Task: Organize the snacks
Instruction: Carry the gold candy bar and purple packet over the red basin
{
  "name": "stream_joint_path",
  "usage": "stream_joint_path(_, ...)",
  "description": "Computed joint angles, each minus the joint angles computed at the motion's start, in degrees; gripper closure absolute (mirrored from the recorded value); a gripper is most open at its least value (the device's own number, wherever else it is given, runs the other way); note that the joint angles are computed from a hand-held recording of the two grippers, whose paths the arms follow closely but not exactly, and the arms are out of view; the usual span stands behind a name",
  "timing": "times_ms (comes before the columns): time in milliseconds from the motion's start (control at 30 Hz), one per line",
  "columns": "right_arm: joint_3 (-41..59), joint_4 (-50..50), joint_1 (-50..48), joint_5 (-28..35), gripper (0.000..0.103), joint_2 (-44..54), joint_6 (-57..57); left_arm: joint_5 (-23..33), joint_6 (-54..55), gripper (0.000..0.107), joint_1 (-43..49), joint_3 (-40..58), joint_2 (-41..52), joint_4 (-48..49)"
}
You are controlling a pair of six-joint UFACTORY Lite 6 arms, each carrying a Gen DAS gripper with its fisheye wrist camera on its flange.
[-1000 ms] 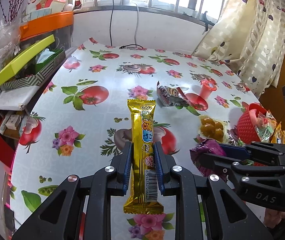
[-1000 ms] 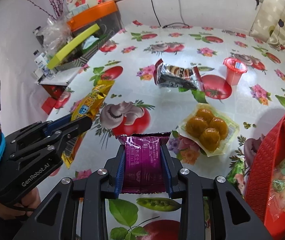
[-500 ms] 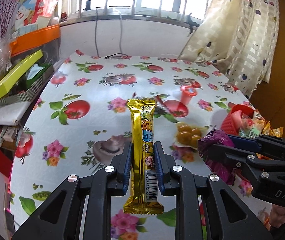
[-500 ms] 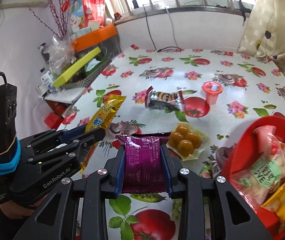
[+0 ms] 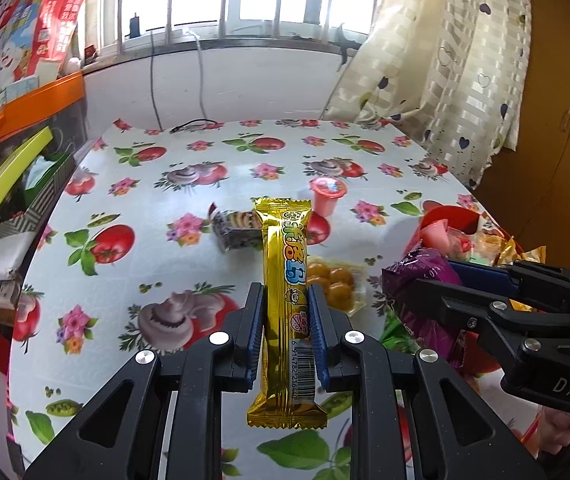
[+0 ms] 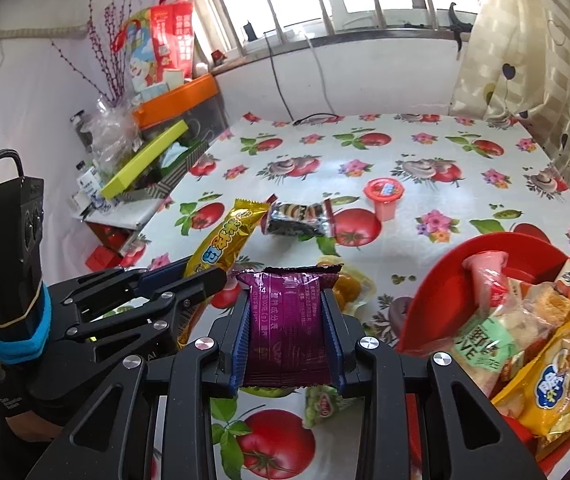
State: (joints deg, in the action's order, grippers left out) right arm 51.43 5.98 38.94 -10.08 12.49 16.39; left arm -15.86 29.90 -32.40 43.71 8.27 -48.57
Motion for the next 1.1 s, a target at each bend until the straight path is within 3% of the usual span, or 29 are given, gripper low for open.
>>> stream_joint_path(667, -13.2, 0.0, -7.8, -1.2, 0.074, -14.2, -0.5, 2.6, 13.1, 0.084, -8.8, 15.2, 10.1, -11.9)
stream_joint_path(1100, -22.7, -7.1, -15.6, -0.6, 0.074, -24.5, 5.8, 5.7, 17.6, 0.084, -13.7, 25.1, 17.7, -16.0)
